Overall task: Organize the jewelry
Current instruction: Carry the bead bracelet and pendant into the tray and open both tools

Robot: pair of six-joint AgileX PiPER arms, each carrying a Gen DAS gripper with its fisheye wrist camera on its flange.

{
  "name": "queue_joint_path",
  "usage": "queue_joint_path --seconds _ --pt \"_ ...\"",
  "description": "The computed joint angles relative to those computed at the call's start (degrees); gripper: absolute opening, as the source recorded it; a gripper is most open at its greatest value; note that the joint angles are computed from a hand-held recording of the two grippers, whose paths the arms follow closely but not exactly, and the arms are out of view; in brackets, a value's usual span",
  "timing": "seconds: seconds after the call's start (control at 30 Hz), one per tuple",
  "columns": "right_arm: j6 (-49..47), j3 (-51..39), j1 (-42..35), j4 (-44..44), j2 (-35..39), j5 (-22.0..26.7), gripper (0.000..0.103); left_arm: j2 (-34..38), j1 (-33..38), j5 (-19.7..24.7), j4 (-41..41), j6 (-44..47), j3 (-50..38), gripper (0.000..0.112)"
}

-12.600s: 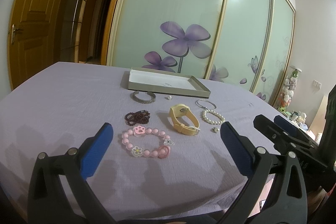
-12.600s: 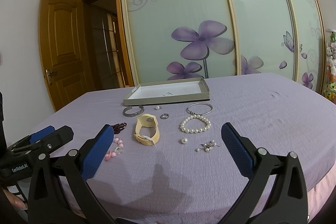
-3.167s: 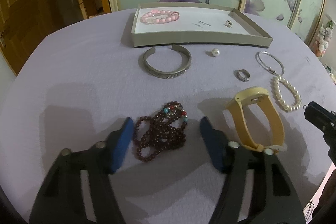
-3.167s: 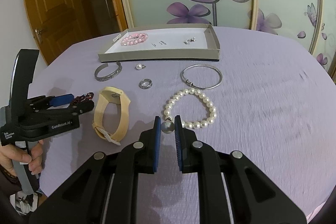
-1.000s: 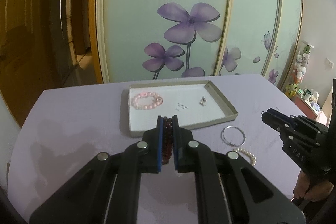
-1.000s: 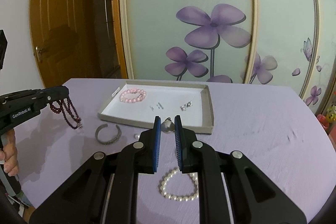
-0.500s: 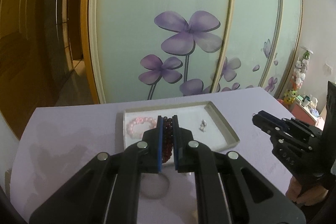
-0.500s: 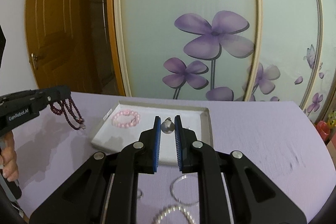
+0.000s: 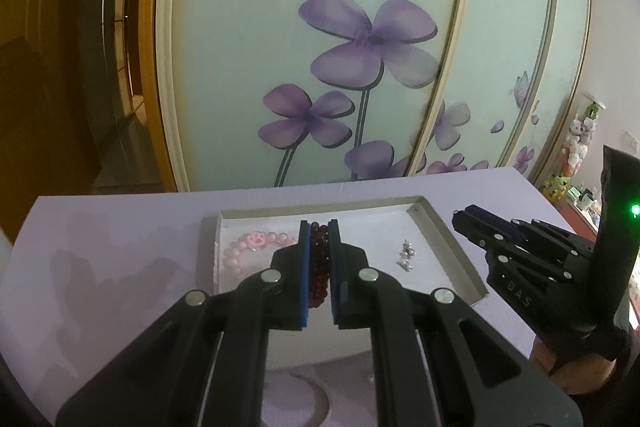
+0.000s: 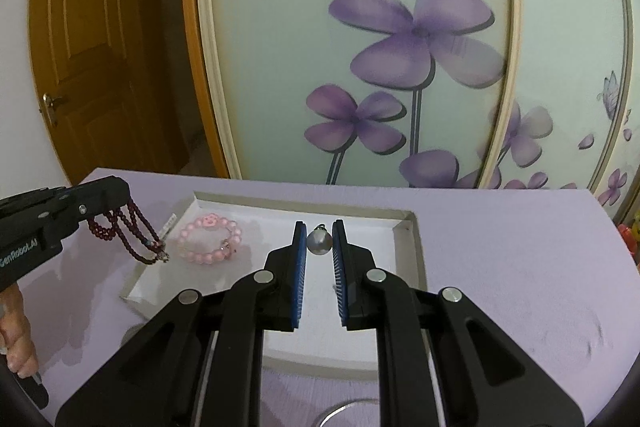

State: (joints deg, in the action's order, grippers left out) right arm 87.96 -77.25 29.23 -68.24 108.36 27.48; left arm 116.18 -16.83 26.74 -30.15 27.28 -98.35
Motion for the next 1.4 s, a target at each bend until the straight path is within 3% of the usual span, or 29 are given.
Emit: queue_joint_path --seconds 0.2,0.67,0.8,1.4 --pt "-5.30 -2.82 -2.79 5.99 3.52 -4.69 0.014 2.97 0.20 0.58 -0.83 0.99 -2.28 0.008" --pt "-13.04 -4.53 -2.91 13.88 7.02 -5.22 0.016 6.26 0.09 1.55 0.04 -0.02 -4.78 0.008" --pt "-10.29 -3.29 -2.88 11.70 6.40 -5.26 0.038 6.83 -0.08 1.70 0.71 -0.68 -5.42 0.008" --pt "-8.32 -1.99 -3.41 9.74 6.23 -5.34 0.038 12.56 -0.77 3.82 5.79 -6.72 -13.18 0.008"
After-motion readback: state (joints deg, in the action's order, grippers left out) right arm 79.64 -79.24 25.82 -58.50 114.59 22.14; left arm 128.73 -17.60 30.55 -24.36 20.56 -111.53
